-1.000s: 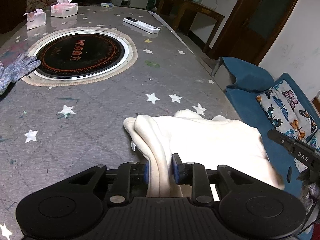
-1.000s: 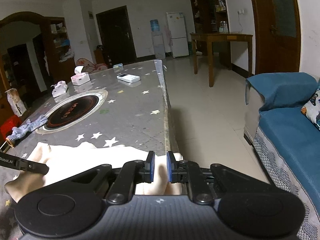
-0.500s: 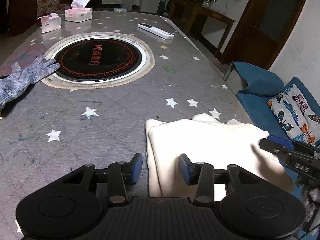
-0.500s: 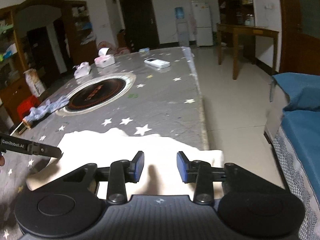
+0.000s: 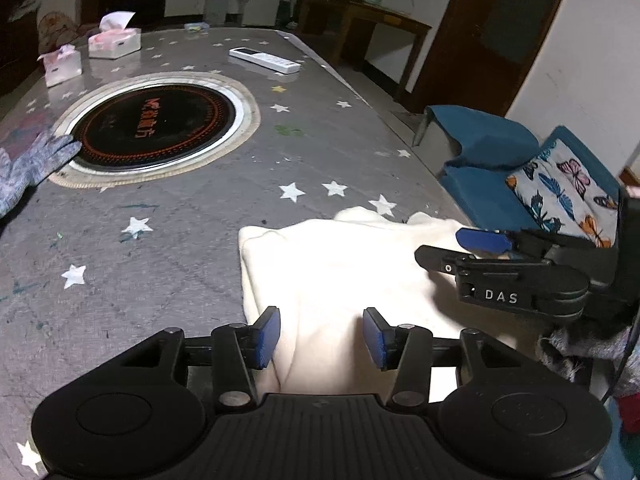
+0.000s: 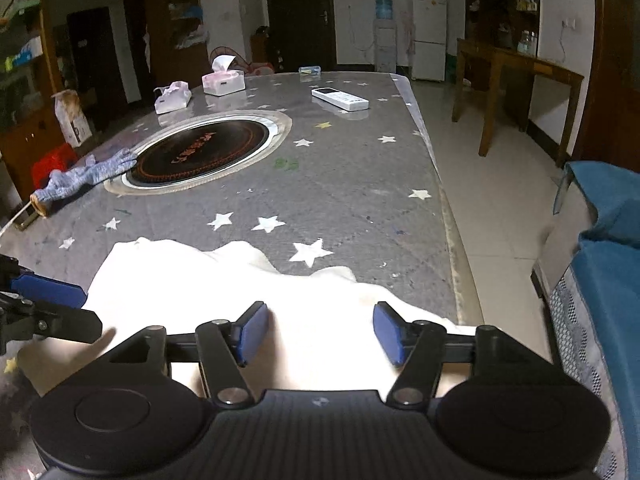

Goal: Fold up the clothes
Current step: 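Open both grippers and release the sweatshirt onto the table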

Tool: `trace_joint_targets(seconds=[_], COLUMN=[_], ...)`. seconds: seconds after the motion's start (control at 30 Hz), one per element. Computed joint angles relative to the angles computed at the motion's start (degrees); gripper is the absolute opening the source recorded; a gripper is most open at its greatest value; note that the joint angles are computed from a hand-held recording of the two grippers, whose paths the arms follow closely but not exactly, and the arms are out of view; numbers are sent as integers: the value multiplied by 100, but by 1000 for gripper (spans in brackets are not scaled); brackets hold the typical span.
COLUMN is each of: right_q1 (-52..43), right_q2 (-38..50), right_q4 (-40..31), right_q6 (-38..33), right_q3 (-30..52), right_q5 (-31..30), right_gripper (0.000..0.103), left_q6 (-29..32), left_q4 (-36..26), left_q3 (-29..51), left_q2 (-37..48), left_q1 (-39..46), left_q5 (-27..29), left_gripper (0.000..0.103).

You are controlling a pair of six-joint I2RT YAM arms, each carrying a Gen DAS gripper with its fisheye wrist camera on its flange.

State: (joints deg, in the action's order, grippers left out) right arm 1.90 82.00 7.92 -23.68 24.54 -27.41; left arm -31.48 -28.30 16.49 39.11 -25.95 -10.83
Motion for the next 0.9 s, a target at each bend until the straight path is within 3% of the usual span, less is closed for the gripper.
trace_joint_targets(seconds=[0.37,0.67,0.9], right_q1=[-228,-475,-860], right_q2=[-1134,-1510,-1990], right_q4=[-734,-730,-1111], right_q6=[-487,-834,-1123], right_q3=[-615,-1022,-1140], right_q5=[-626,-803,-909], right_gripper=[64,66,67], left_q6=[-156,-133,-115], left_q4=[91,172,190], left_q3=[-182,-214,-250], left_q2=[155,284,269], left_q1=[-807,-897,-872], left_q5=[-673,-817,-813], left_gripper=[51,54,56])
